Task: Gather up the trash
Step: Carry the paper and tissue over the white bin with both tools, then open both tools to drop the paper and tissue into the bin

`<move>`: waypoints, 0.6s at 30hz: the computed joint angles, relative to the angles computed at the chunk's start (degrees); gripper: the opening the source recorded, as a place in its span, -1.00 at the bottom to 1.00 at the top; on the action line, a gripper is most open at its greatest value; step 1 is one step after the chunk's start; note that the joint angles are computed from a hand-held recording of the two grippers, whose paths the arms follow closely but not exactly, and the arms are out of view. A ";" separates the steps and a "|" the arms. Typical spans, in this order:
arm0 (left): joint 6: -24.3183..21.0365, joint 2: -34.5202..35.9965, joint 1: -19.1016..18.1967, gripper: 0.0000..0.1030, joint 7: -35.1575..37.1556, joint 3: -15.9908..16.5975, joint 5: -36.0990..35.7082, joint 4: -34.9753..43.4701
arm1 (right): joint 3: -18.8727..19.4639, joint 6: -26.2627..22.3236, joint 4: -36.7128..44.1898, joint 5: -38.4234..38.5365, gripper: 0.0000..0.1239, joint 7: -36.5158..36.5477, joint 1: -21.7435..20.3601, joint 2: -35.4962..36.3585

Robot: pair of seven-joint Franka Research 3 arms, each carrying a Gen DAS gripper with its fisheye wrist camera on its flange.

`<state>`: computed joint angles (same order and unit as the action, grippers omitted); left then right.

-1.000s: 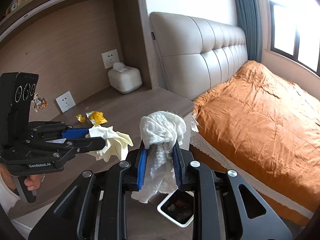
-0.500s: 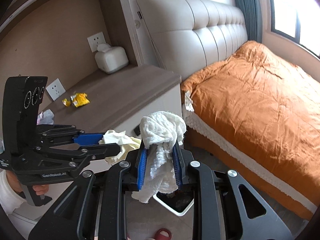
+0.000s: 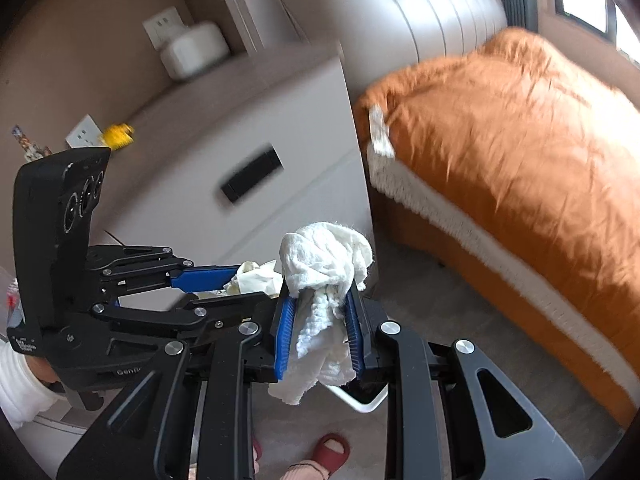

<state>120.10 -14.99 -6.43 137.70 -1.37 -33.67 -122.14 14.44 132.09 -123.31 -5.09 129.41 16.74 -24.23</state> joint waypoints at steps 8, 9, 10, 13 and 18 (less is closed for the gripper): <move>10.52 8.79 -0.11 -0.45 4.29 -2.65 -1.78 -7.16 | -3.10 11.53 -12.98 5.53 -0.59 -4.67 1.10 2.79; 11.53 9.54 0.05 -0.45 4.52 -3.07 -2.03 -7.85 | -3.22 12.75 -14.03 6.02 -0.59 -5.10 1.16 3.35; 12.79 10.61 0.13 -0.45 4.66 -3.57 -2.16 -8.33 | -3.35 14.16 -15.04 6.64 -0.59 -5.49 1.29 4.17; 15.71 13.66 0.59 -0.45 5.14 -4.93 -2.62 -9.32 | -3.95 18.63 -18.04 8.53 -0.58 -7.02 1.70 6.47; 18.99 17.89 1.73 -0.45 6.22 -6.95 -3.14 -10.44 | -4.71 24.45 -20.97 11.09 -0.58 -8.84 2.26 9.96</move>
<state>139.09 2.90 -4.70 143.92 -8.32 -36.81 -132.58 9.74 156.54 -144.27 6.00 120.56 19.00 -14.28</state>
